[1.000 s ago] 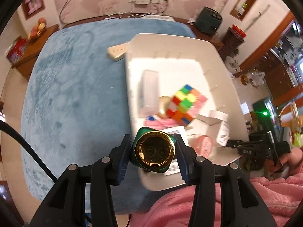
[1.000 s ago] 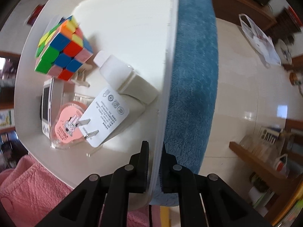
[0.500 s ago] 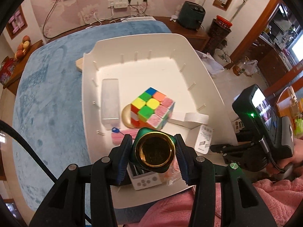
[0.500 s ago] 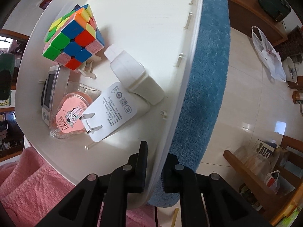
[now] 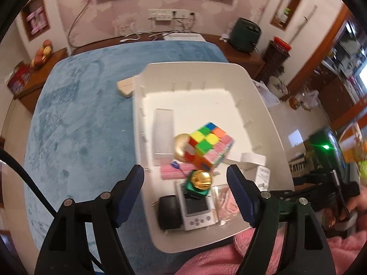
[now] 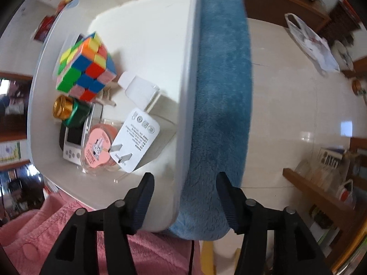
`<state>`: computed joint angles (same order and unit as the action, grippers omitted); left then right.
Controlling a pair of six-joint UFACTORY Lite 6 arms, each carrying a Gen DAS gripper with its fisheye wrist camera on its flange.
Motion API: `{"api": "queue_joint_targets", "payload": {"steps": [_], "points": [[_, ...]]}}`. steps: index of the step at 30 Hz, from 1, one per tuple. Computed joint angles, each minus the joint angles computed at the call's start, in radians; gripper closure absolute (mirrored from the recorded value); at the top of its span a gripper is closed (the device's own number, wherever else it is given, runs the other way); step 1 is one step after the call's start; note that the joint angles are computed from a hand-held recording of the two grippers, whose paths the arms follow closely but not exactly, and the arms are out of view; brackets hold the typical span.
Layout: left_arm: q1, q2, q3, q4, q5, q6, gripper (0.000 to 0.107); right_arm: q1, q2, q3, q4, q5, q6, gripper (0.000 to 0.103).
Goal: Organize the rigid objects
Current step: 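Release the tray rim and move the right gripper toward the beige box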
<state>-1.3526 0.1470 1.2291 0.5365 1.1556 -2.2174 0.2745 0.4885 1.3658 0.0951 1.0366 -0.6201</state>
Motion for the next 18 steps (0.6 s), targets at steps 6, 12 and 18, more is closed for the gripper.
{"api": "queue_joint_targets", "payload": {"steps": [6, 12, 18], "points": [[-0.054, -0.154, -0.144, -0.006, 0.06, -0.134, 0.029, 0.012, -0.014, 0.11, 0.001, 0.049, 0.14, 0.037], [-0.129, -0.305, -0.274, -0.019, 0.116, -0.216, 0.029, 0.101, 0.025, 0.308, -0.023, 0.087, 0.263, 0.036], [-0.178, -0.475, -0.42, -0.034, 0.129, -0.271, 0.029, 0.273, 0.197, 0.686, -0.004, 0.171, 0.318, 0.028]]}}
